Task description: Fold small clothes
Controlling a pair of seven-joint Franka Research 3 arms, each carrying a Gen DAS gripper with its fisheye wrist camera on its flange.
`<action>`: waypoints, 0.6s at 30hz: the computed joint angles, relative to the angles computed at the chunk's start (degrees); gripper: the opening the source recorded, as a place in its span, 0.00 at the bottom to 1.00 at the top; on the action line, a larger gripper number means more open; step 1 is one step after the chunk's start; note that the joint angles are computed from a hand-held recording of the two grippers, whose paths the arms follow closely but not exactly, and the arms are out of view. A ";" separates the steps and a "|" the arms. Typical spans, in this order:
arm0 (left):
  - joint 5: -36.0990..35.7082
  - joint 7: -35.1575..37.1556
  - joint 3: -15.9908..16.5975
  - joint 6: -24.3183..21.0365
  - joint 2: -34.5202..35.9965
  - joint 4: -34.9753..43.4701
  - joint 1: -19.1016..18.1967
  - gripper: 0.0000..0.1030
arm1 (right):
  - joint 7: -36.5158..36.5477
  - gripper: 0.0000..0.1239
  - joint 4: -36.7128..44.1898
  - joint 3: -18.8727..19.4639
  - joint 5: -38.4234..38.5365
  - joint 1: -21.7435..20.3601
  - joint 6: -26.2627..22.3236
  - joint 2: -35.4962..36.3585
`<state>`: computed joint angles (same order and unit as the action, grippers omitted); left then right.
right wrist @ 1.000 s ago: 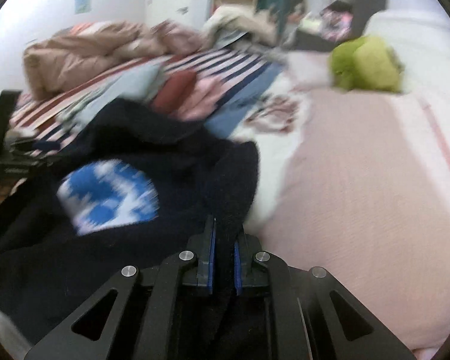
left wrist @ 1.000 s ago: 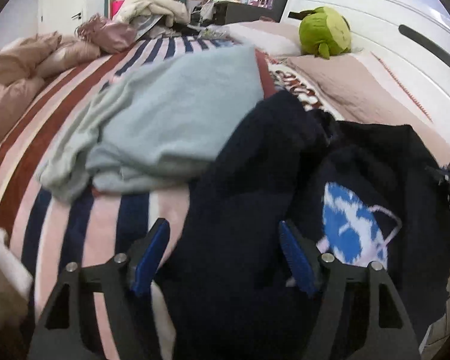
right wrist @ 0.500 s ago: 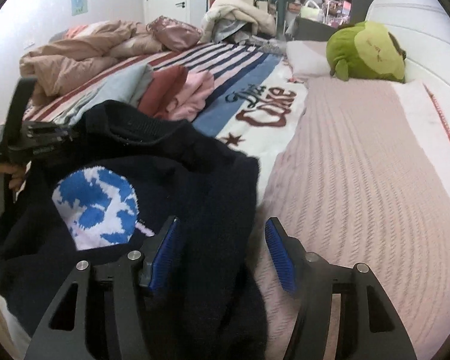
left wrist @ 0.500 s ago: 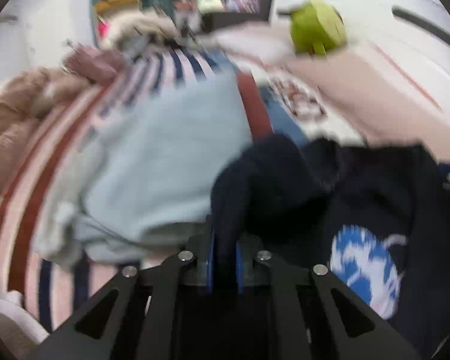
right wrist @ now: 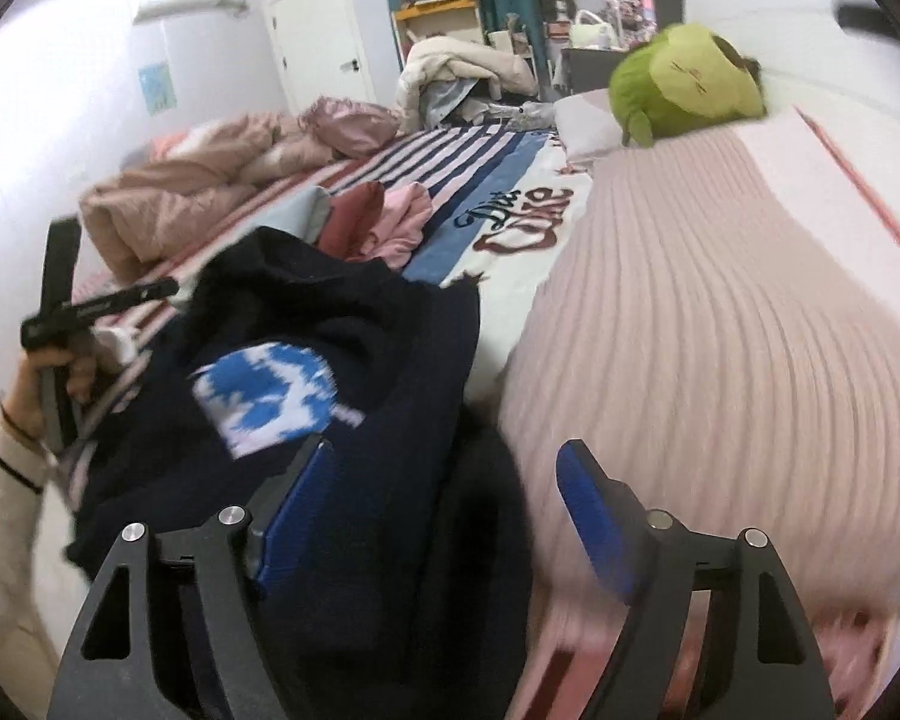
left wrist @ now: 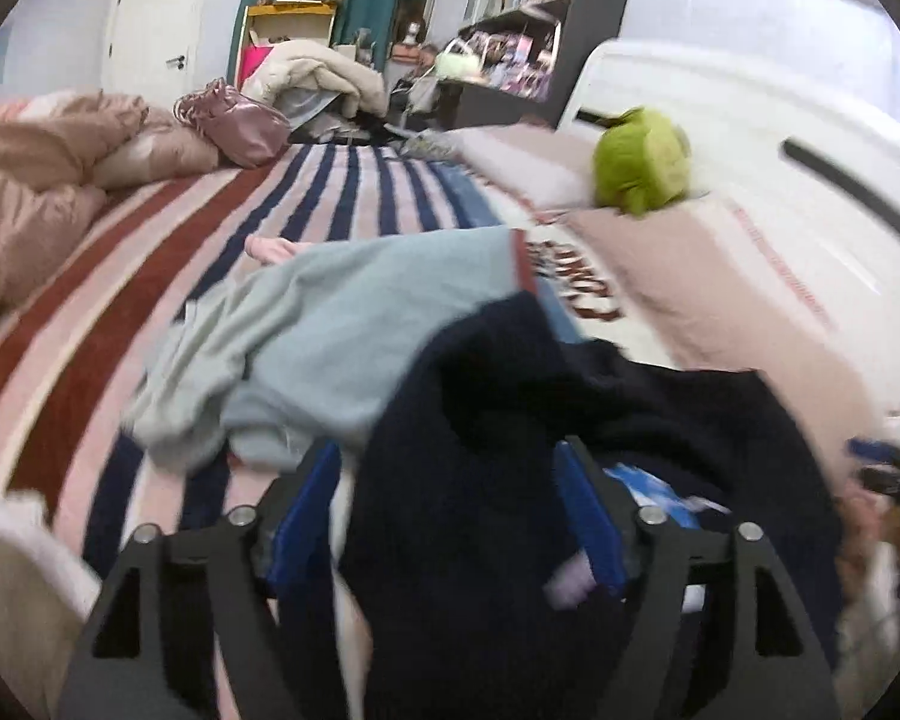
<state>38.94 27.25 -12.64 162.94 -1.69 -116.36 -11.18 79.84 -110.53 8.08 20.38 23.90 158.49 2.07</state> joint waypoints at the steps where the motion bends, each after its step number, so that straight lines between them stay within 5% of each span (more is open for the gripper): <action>1: -0.07 -1.02 -0.19 1.45 -2.58 -3.09 -0.23 0.74 | -2.56 0.59 -2.31 0.25 4.22 -0.17 0.32 -1.75; 5: 2.76 -9.65 -3.79 4.89 -12.27 -13.70 0.86 0.74 | -11.13 0.59 -12.87 -0.23 17.16 1.41 1.73 -9.50; 8: 4.50 -19.00 -8.53 6.22 -18.99 -20.65 3.67 0.75 | -13.22 0.59 -19.74 -1.09 20.18 3.48 2.55 -14.47; 18: 4.89 -43.15 -25.23 10.06 -31.15 -32.92 11.50 0.75 | -29.04 0.59 -32.88 -5.69 49.03 13.29 6.58 -23.16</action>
<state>43.83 -15.90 -37.87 173.00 -32.84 -149.28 0.31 50.80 -143.41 2.39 69.41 37.19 165.07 -21.09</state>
